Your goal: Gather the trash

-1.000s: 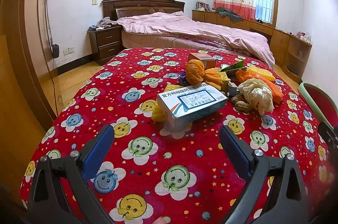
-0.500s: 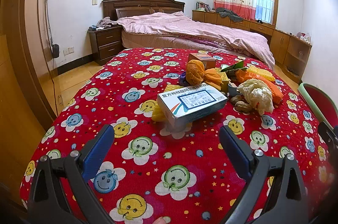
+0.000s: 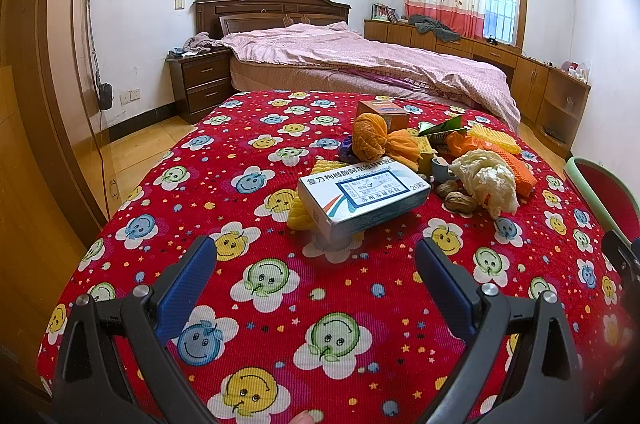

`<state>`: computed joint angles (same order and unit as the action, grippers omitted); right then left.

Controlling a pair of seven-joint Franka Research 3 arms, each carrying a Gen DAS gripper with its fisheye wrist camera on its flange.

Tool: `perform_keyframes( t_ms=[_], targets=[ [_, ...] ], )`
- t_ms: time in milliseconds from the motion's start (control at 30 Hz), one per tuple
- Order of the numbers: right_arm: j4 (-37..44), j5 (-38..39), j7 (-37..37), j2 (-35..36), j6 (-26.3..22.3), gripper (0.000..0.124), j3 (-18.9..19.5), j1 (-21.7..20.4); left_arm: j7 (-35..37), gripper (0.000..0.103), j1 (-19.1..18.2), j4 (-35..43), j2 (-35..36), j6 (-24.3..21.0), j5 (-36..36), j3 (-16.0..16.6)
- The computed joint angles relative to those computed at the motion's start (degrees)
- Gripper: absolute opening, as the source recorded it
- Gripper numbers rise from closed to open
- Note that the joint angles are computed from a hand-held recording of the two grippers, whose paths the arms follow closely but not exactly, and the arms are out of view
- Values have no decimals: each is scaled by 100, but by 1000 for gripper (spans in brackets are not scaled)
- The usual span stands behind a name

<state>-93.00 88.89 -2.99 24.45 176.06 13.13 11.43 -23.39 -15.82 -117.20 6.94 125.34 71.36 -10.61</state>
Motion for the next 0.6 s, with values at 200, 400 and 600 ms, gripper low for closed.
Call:
perform_keyframes(
  t_ms=[200,400,600],
  targets=[
    [0,2,0,0,-1,103,-5,4,1,99,-1,1,2,1,1,2],
    [3,-14,14,4,4,103,-4,7,0,99,-1,2,1,2,-2,2],
    [12,-52,54,16,2,103,2,3,19,99,3,-8,-13,5,-36,-1]
  ],
)
